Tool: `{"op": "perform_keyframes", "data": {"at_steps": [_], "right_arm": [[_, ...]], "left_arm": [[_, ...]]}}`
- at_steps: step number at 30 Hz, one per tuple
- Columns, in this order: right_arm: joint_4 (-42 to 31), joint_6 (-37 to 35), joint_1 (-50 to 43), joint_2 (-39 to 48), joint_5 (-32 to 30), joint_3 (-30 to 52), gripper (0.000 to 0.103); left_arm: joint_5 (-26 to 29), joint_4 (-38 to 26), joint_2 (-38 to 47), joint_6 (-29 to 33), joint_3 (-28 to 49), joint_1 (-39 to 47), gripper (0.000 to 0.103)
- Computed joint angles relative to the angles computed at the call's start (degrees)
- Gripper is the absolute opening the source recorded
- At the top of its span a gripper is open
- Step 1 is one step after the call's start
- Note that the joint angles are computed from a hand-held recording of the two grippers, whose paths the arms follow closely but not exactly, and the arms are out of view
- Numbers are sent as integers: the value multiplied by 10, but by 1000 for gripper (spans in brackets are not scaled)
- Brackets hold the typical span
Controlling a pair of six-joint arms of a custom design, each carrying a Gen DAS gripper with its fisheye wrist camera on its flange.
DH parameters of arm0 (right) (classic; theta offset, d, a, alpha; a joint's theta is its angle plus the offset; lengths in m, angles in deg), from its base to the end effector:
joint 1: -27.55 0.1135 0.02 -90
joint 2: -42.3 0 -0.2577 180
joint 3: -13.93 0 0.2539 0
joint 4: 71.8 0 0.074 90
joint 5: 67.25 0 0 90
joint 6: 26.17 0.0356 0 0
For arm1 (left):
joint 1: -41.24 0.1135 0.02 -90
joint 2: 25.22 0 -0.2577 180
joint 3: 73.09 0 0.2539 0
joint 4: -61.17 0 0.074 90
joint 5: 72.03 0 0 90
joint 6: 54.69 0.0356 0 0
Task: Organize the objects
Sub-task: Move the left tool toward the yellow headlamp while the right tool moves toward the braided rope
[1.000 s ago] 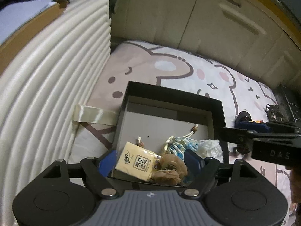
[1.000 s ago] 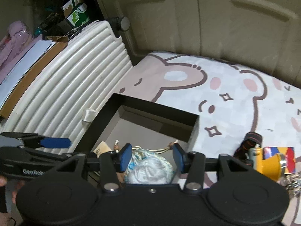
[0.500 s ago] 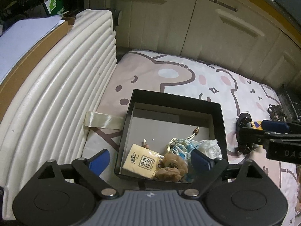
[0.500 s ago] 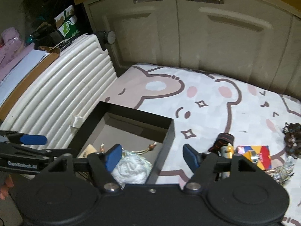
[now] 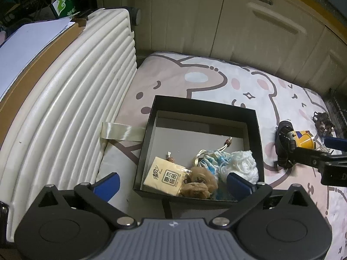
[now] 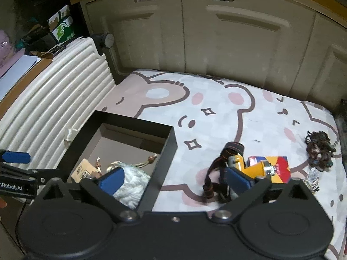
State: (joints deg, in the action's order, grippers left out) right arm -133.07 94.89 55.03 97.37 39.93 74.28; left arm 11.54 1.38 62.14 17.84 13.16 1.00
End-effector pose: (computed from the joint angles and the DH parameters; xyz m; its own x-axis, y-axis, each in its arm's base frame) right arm 0.1696 0.0764 0.2586 -0.7818 0.1490 -0.6055 0.1273 0.9887 0.0788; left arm 0.2432 -0.2006 0.2704 -0.8165 0.3001 -0.4933 0.3724 0.9266 -0.0527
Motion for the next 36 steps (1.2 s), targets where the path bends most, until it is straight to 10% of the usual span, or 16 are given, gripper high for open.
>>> {"op": "perform_keyframes", "data": {"at_steps": [36], "right_arm": [[-72, -77, -161, -139, -56, -48, 103]], "left_arm": [[-25, 2, 56, -41, 47, -69, 103]]}}
